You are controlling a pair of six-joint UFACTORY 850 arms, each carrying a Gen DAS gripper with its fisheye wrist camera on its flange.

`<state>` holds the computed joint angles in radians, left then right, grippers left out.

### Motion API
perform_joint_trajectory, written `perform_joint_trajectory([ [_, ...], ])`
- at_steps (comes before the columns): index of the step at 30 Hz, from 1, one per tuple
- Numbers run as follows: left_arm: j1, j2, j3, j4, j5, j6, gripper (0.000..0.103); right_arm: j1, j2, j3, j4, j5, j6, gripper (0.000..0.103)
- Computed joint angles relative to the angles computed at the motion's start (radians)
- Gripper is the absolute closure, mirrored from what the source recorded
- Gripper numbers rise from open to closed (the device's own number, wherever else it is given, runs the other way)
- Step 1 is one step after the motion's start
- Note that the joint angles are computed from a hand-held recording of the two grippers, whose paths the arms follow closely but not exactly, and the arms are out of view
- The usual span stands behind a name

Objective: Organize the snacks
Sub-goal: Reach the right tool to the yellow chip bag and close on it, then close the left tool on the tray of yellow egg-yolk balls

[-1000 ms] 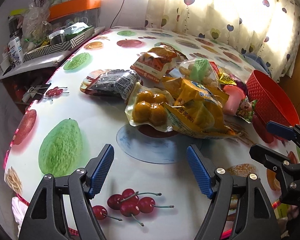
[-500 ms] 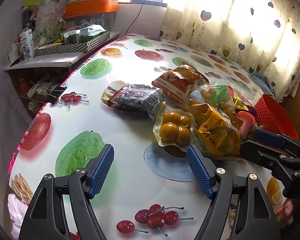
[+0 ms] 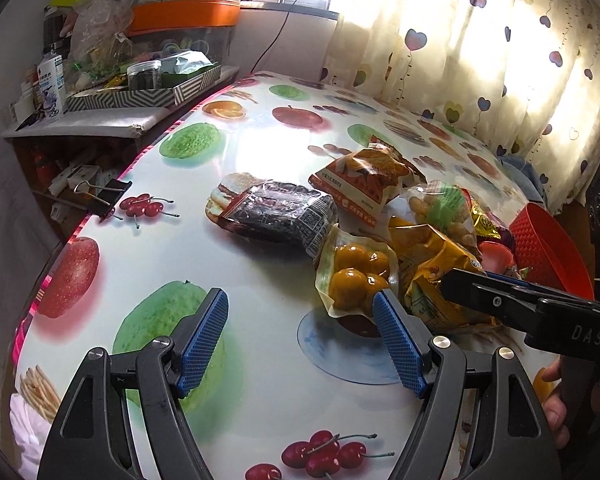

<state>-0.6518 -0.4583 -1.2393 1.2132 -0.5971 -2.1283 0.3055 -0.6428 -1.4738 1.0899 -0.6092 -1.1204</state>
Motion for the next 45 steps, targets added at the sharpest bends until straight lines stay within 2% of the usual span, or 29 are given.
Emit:
perform_joint_trajectory([
  [4, 0.006, -0.009, -0.005, 0.016, 0.032, 0.004, 0.027, -0.014, -0.021, -0.027, -0.005, -0.040, 0.066, 0.025],
  [11, 0.017, -0.016, -0.006, 0.027, 0.069, 0.009, 0.027, 0.016, -0.066, -0.085, -0.080, -0.064, 0.173, 0.025],
  [14, 0.022, -0.015, -0.001, 0.025, 0.084, 0.010, 0.027, 0.015, -0.066, -0.080, -0.043, -0.051, 0.124, 0.031],
  [15, 0.023, -0.016, 0.000, 0.025, 0.087, 0.012, 0.027, 0.012, -0.065, -0.079, -0.030, -0.051, 0.108, 0.038],
  [17, 0.027, -0.016, 0.001, 0.029, 0.096, 0.013, 0.027, 0.006, -0.059, -0.069, -0.003, -0.054, 0.069, 0.043],
  [29, 0.050, -0.044, -0.028, 0.115, 0.171, -0.003, 0.027, -0.017, 0.045, 0.054, 0.182, -0.016, -0.210, 0.046],
  [34, 0.060, -0.090, -0.079, 0.026, 0.202, 0.166, 0.027, -0.034, 0.054, 0.063, 0.198, -0.011, -0.214, 0.046],
  [41, 0.053, -0.144, -0.158, -0.071, 0.143, 0.380, 0.027, -0.044, 0.055, 0.066, 0.204, -0.013, -0.218, 0.046],
  [45, 0.049, -0.175, -0.209, -0.156, 0.074, 0.506, 0.029, -0.047, 0.055, 0.068, 0.202, -0.019, -0.220, 0.046],
])
